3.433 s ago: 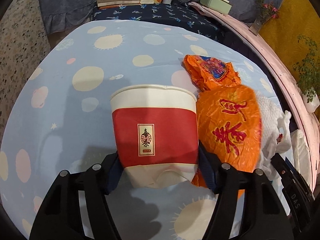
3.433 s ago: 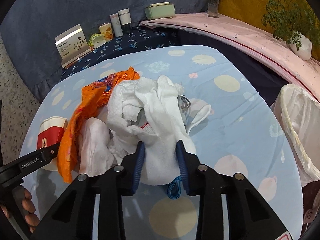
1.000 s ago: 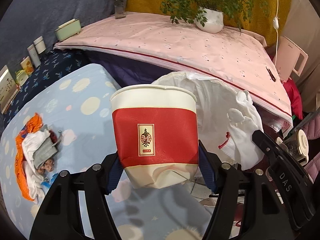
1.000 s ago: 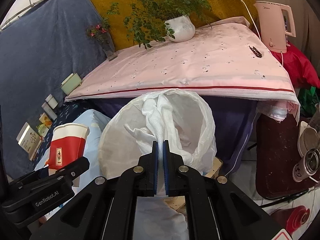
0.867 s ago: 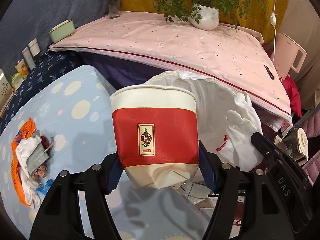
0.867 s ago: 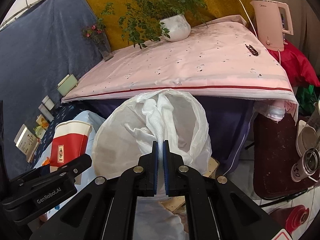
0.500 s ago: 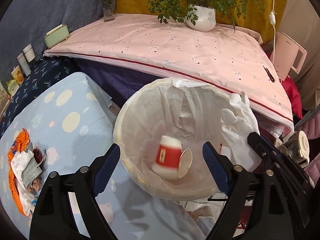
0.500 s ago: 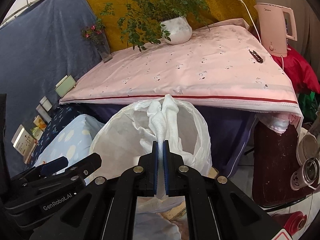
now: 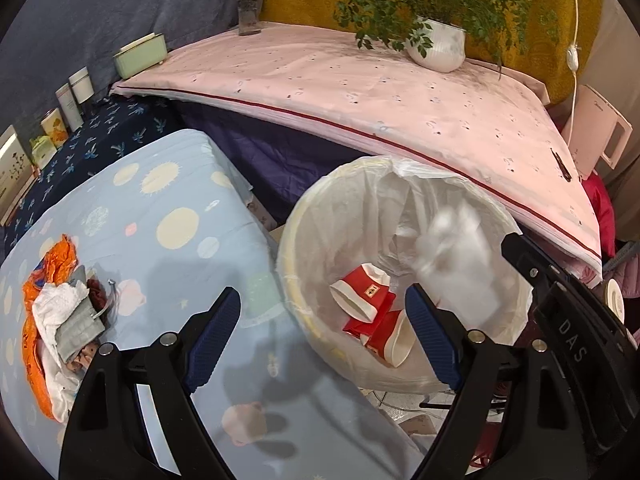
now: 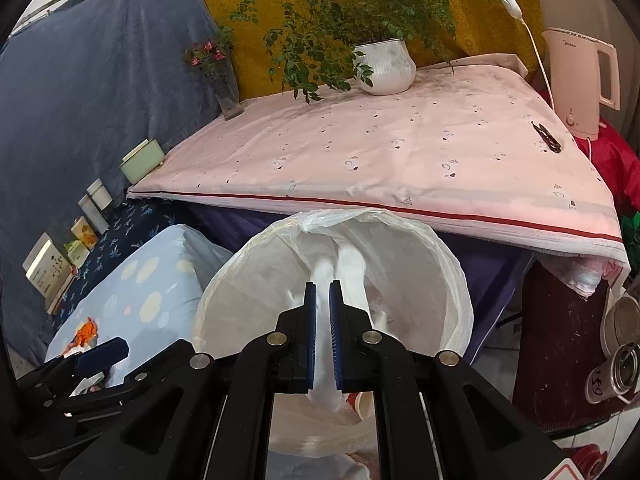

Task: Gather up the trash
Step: 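Open both grippers to drop the cup and glove into the bin, then move both grippers back over the remaining trash on the table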

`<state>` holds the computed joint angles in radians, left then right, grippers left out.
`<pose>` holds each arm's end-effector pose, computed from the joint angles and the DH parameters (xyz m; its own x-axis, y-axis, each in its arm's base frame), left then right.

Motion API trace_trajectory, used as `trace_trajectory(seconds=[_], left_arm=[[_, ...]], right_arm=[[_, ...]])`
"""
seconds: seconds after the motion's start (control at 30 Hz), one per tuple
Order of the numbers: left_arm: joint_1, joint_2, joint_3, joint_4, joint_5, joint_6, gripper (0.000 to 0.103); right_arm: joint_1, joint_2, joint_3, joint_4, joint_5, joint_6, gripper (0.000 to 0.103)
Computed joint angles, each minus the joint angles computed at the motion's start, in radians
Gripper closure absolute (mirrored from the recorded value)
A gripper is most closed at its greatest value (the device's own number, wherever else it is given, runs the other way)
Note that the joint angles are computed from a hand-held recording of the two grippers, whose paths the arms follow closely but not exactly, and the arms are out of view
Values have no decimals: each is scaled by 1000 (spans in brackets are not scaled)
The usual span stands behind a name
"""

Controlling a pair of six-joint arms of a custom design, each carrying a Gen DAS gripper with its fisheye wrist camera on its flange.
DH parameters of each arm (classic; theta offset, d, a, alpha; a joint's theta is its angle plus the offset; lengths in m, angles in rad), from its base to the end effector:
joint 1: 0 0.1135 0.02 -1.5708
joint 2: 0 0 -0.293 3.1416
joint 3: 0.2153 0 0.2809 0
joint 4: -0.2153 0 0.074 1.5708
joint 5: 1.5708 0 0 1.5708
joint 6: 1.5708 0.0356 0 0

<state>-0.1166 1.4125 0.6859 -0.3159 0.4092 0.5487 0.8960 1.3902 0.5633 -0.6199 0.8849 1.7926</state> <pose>0.2691 -0.0458 0.1733 -0.5723 0.5488 -0.6093 0.7084 0.7051 -0.0303 0.1523 0.1462 0.1446 -0.2877 0.6294 -0.7219 0.7004 0.6524 0.2896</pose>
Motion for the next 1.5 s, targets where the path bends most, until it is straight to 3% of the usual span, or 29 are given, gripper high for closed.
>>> trace_trajectory(seconds=[0.23, 0.57, 0.93, 1.5], left_arm=[[79, 33, 32, -16, 21, 22, 23], [228, 39, 70, -72, 85, 89, 23], [466, 121, 168, -144, 150, 187, 21], [750, 428, 463, -168, 148, 218, 15]], right_arm=[[-9, 27, 45, -1, 4, -37, 80], [67, 115, 192, -123, 39, 9, 57], [144, 277, 401, -166, 39, -40, 50], [168, 540, 713, -80, -33, -274, 42]])
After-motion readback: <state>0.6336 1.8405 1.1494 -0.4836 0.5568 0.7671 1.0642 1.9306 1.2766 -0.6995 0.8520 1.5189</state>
